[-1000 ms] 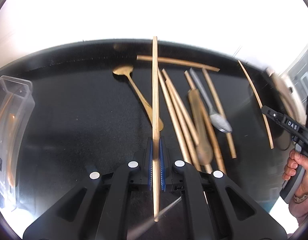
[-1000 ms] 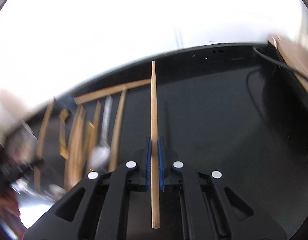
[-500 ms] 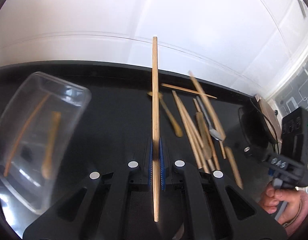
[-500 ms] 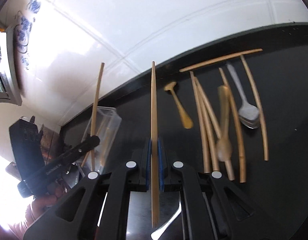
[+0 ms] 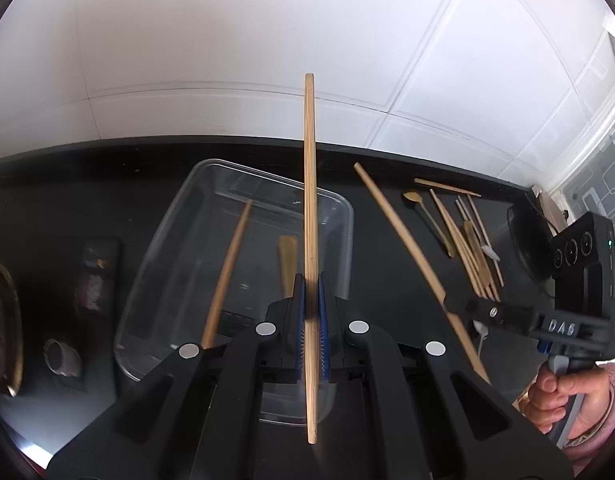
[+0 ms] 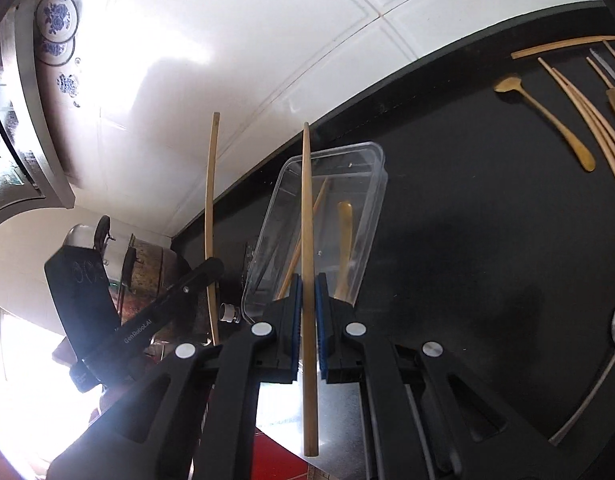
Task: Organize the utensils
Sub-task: 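Carry both held chopsticks over the clear container, then open both tools to drop the chopsticks into the container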
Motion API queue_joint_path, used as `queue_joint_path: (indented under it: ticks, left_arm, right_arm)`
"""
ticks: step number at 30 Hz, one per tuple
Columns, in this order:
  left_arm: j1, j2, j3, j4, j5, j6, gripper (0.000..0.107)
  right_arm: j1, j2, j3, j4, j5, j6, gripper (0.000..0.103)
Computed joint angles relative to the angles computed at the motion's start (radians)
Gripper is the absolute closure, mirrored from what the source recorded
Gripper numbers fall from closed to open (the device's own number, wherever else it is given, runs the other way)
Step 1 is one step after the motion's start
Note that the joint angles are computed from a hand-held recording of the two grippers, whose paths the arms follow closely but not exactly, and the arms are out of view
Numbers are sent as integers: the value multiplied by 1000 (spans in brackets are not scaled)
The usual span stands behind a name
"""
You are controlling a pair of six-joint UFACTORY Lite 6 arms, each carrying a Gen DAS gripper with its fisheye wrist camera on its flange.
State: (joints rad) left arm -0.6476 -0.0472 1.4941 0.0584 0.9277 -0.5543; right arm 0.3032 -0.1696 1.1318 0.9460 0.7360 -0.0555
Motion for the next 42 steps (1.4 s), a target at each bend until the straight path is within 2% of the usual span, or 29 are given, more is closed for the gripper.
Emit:
queue_joint_path:
  ticks: [4,12,17,21,23,24,25,26,28,31,37,39,42]
  left_arm:
    - [128,-36,-97,-139,-15,200,102]
    - [269,-70,-213,-286,-48,421,102]
    - [310,-62,-231,-333,-55,501,102]
    - [312,-39,-226,-308,-64,501,102]
    - [285,1,-183,-205,-38,416,92]
    - [282,19,-163,-182,-28,391,64]
    - [291,27,-151,-183,-27,384,13]
    - [300,23,-145,-181,-42,369,12]
    - [319,18,-131,-187,-65,349,10]
    - [319,0,-124,-162,-97,304,10]
    - [152,49,-55,-32,-106,155,10]
    - [69,100,-18,-22,-108,109,10]
    - [-52,229,71,-28,-108,51,10]
  right_arm:
    - [185,85,61,-105,-140,178,96]
    - [326,210,196,-333,-274,472,96]
    - [291,176,168,-385,-261,494,96]
    - [287,237,235,-440,-218,520,96]
    - [310,281,285,-510,-196,558,95]
    - [322,290,294,-555,-197,586,79]
    - [342,302,318,-642,-173,634,30]
    - [364,291,312,-724,-172,676,12]
    - [412,269,316,-901,-146,747,11]
    - [438,200,256,-1027,-100,768,11]
    - [329,-117,-114,-970,-83,731,11]
    - [252,-268,-258,-998,-34,764,11]
    - [48,-479,-405,-933,63,674,11]
